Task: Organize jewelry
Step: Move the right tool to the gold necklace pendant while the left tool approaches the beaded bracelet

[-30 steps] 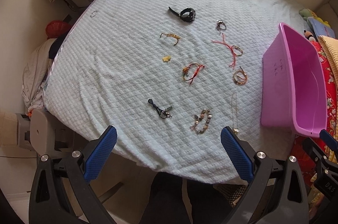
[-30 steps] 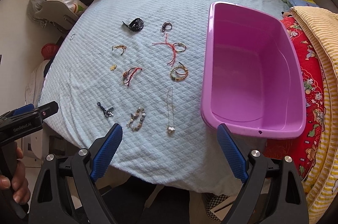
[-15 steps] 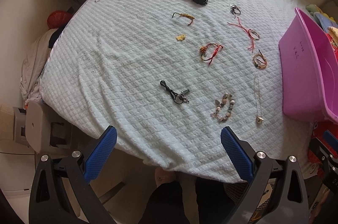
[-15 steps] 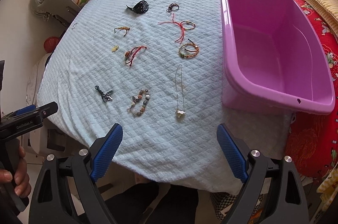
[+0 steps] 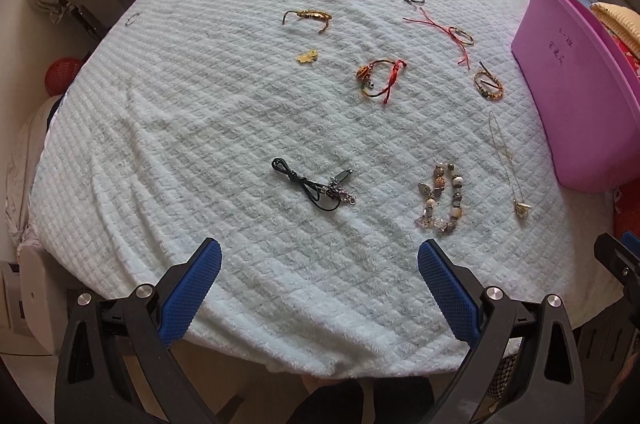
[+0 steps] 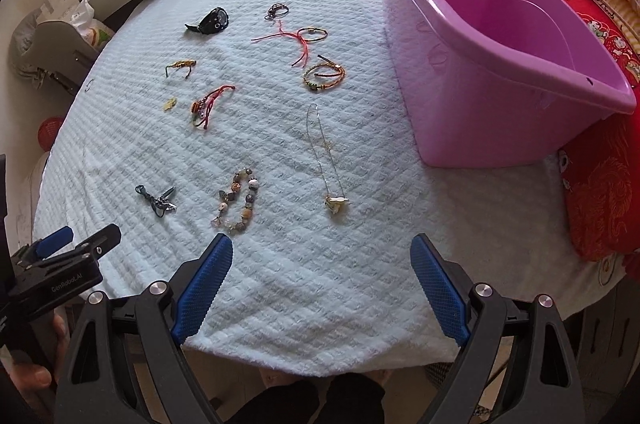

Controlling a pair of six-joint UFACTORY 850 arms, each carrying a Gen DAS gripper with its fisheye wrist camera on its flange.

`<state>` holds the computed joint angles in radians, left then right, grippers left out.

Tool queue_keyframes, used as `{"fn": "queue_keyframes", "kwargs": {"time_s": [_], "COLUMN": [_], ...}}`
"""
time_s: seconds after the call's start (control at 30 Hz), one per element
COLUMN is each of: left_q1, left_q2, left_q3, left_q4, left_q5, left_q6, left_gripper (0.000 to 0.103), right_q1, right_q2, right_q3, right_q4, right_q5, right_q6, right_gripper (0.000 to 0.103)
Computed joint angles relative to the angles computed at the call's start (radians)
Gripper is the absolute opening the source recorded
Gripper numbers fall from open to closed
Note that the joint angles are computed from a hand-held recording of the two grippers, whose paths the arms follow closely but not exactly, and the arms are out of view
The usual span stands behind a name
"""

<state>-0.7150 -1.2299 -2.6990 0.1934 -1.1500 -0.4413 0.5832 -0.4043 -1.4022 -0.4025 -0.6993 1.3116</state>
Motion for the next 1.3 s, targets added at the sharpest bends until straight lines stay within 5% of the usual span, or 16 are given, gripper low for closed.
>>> {"fn": "queue_keyframes", "kwargs": {"time_s": [0.2, 0.4, 0.7, 1.3], "left_q1": [-0.022, -0.051, -0.079, -0.100], "left_q2": [0.072, 0.049, -0.045, -0.151], "left_q3": [0.207, 0.232, 0.137, 0.014], "left_q4": [0.007, 0.046, 0.135, 0.202], "left_q5": [0.174, 0.265, 0.314, 0.329], "left_q6": [-0.052, -0.106, -0.176, -0.222], "left_gripper": [0.097, 0.097, 0.097, 0.097], "right_q1": [-0.002, -0.016, -0.035, -0.039], "right_q2": [-0.025, -0.043, -0.066, -0.126], "right_q3": [0.037, 0.108, 0.176, 0.181], "right_q4": [-0.112, -0.220, -0.471, -0.734], "right_q5": [0.054, 0.151, 0.255, 0.246], "right_q6": [0.083, 0.167, 0.386, 0.553], "right_gripper": [0.086, 0.086, 0.086, 0.086]}}
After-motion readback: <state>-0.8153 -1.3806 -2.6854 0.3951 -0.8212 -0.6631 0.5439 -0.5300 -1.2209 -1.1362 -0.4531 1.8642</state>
